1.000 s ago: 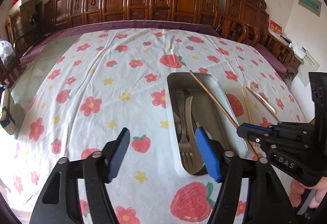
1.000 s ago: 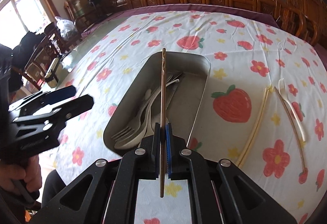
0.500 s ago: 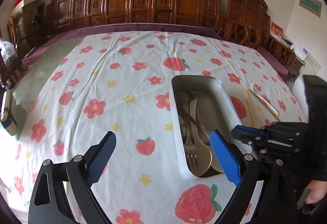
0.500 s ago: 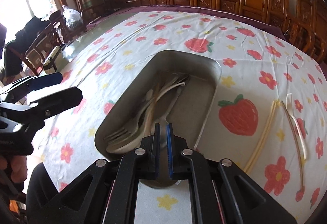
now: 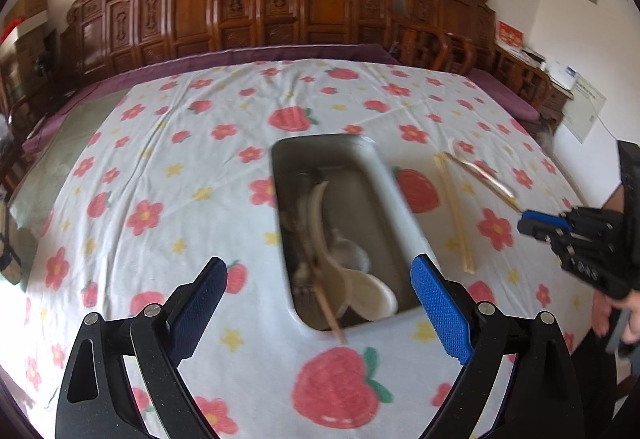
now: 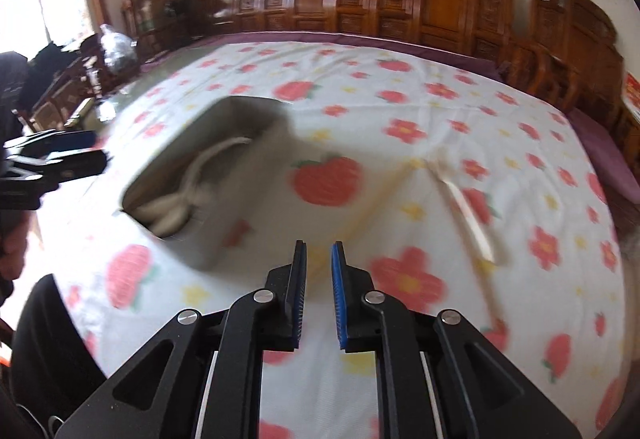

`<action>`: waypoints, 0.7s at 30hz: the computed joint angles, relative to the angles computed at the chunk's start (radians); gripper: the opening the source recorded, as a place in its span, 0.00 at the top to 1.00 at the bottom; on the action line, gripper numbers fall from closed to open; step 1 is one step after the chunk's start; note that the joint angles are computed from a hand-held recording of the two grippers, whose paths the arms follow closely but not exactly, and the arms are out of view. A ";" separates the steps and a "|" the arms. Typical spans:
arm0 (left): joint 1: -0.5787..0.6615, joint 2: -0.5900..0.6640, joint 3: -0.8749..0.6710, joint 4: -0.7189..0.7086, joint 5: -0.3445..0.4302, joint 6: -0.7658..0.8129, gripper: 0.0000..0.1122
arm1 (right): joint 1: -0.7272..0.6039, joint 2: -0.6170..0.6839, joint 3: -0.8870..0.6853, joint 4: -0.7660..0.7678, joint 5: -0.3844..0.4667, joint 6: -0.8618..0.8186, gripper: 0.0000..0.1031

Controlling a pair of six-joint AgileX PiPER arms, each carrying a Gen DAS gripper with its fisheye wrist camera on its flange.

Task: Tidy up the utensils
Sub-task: 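Lower the brown chopstick into the tray and open the right tool, then grasp another brown chopstick with the right tool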

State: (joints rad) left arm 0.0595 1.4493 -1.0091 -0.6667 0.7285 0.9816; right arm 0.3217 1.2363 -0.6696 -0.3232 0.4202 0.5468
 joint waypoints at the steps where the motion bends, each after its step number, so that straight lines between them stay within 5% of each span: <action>1: -0.011 -0.015 0.010 -0.006 0.000 0.003 0.20 | -0.043 -0.009 0.013 0.033 -0.004 -0.055 0.83; 4: -0.044 -0.050 0.027 -0.019 0.017 -0.002 0.20 | -0.170 -0.003 0.041 0.137 -0.033 -0.231 0.72; 11: -0.185 -0.087 0.070 0.005 -0.004 -0.070 0.20 | -0.401 0.149 0.052 0.351 -0.109 -0.560 0.72; 21: -0.392 -0.069 0.116 0.110 -0.112 -0.244 0.20 | -0.468 0.260 0.004 0.495 -0.123 -0.742 0.72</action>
